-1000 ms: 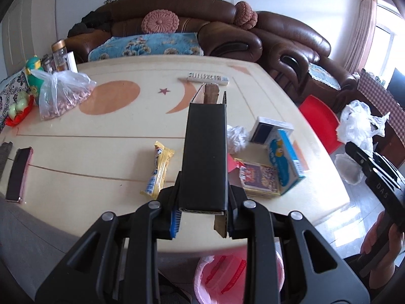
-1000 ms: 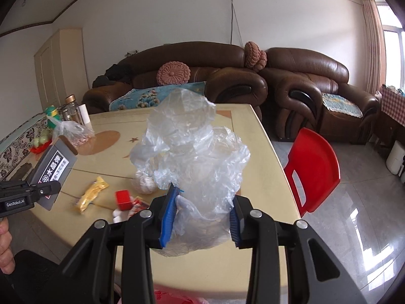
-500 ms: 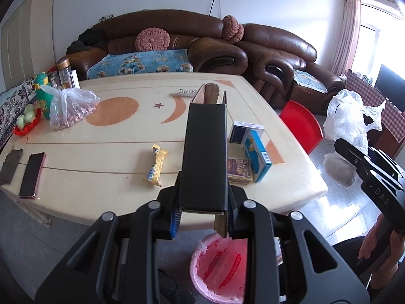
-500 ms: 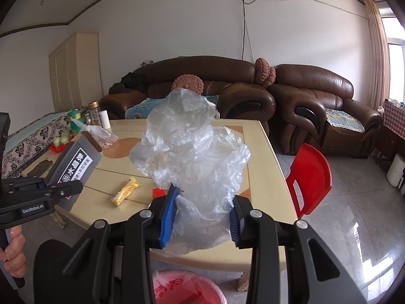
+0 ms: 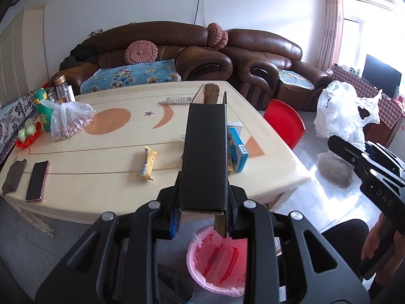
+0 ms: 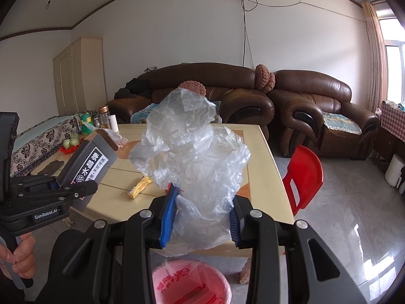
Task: Collect trash
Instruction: 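Carry the plastic bag and black box with both tools over the pink bin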
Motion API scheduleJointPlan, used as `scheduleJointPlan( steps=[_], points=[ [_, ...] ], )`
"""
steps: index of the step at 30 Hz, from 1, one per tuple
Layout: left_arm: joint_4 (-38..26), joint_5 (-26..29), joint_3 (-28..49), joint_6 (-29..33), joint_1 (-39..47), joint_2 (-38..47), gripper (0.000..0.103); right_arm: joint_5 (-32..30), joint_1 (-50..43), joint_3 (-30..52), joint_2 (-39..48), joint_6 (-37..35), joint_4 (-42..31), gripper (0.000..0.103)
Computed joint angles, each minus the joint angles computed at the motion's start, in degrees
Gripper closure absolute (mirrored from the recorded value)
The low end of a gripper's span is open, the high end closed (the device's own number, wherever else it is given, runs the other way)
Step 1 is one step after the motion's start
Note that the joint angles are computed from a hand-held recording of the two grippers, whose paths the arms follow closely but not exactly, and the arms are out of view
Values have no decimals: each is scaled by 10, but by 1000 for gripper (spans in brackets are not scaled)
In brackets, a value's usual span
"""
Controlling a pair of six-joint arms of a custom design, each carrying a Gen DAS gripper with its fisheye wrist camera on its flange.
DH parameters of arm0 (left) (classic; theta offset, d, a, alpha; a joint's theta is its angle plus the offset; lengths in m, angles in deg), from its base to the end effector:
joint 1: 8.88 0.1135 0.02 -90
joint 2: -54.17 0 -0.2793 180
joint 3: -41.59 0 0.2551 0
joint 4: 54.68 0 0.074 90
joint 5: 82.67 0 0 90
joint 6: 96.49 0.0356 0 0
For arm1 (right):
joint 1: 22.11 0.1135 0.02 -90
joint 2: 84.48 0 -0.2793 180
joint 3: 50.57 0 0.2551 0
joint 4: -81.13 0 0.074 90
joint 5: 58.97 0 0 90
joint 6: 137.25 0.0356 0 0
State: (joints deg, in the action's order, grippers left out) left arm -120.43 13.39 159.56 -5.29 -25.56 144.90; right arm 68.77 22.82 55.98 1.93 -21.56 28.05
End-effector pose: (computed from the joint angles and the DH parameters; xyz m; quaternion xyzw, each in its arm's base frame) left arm 0.3208 -0.1000 0.4414 0.1625 0.8850 -0.1056 0.4234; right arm 0.2474 0.2160 0.4245 0.0134 0.8455 0.0294 0.5330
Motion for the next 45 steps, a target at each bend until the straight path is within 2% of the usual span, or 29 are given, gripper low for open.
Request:
scheduleJointPlan(
  steps=[12, 20, 32, 36, 45],
  points=[
    [5, -10, -70, 19, -34, -70, 76, 30, 44, -19, -31, 34, -34, 68],
    [2, -17, -87, 25, -49, -85, 76, 32, 55, -17, -30, 51, -52, 68],
    [11, -27, -133, 31, -56, -73, 76, -57, 8, -37, -2, 56, -36, 68],
    [24, -26, -161, 40, -60, -68, 76, -63, 3, -57, 5, 57, -23, 68],
    [36, -21, -198, 41, -61, -29, 76, -128, -33, -119, 26, 64, 27, 68]
  ],
)
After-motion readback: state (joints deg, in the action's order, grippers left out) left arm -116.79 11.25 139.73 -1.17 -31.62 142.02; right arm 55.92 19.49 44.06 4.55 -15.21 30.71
